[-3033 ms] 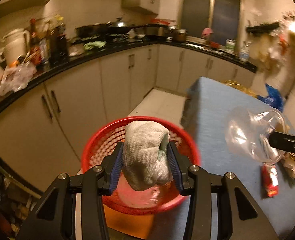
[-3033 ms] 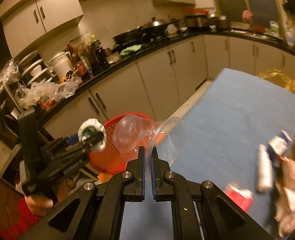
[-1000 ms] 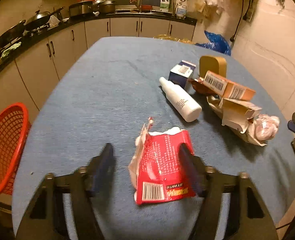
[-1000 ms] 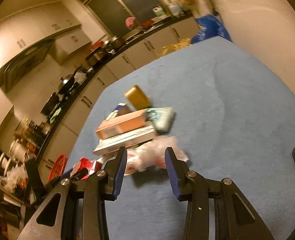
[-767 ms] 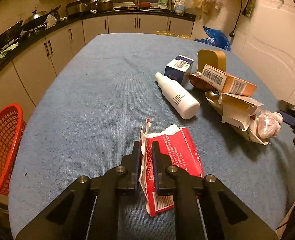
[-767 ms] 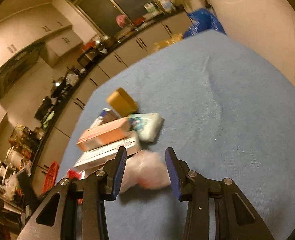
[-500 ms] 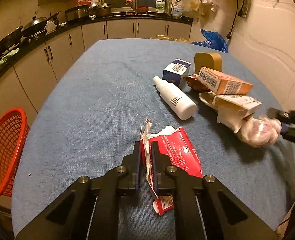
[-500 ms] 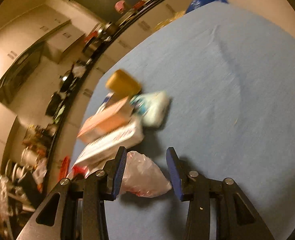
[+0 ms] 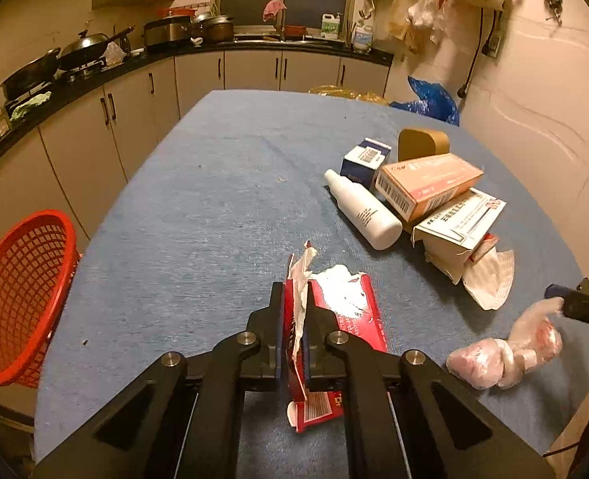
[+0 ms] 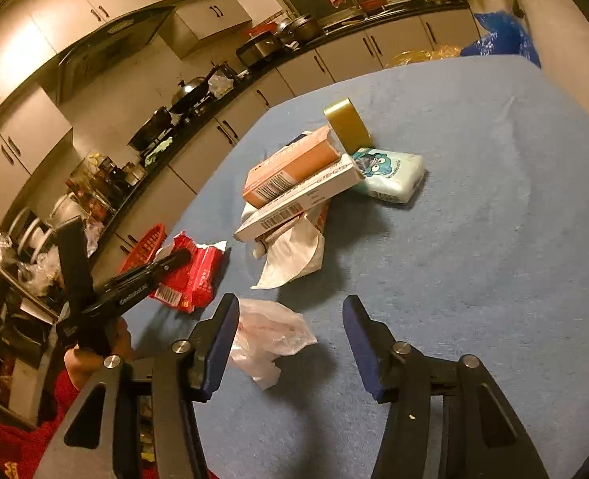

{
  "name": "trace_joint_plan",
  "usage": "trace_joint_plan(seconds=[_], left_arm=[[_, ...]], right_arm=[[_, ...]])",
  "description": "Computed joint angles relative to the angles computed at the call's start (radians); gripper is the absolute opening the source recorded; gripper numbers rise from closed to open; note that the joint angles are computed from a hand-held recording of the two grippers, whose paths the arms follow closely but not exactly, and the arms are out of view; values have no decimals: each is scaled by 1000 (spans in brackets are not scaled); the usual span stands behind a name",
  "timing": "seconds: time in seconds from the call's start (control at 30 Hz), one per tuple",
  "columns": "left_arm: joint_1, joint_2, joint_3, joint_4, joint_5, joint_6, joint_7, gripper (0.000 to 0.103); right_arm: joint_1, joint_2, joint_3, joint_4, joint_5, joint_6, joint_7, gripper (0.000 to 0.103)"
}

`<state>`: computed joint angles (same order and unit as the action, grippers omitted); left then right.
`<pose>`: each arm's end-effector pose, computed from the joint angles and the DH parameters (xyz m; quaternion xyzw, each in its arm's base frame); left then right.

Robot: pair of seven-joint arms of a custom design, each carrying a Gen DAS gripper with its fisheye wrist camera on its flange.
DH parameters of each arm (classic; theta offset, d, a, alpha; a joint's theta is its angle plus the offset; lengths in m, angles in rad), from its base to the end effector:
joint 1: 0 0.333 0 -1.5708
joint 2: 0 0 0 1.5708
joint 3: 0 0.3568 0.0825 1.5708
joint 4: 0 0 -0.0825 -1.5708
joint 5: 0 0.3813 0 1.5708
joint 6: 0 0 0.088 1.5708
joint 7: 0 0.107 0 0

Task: Collect trash
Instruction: 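Grasp the red snack wrapper with the left tool while the right tool grasps the white plastic bag, then carry the red wrapper with the left tool while the right tool carries the plastic bag toward the basket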

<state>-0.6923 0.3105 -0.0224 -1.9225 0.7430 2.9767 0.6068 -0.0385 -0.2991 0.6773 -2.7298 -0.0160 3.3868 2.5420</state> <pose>0.4726 -0.4701 0.4450 -0.4956 0.7783 -0.3489 0.1643 0.3386 0.2679 0.4440 -0.5523 0.7096 -0.0815 0.4298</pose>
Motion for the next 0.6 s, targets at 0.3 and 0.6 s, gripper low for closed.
trace_joint_plan(seconds=[0.3,0.6], left_arm=[[-24,-36,43,-25,174,39,-168,6],[21,-58,9,-35,320,56,-296,6]], right_arm=[[-287,23,332,78,41,-50,-38,64],[-358,-22,399,95,-92,-130,31,35]])
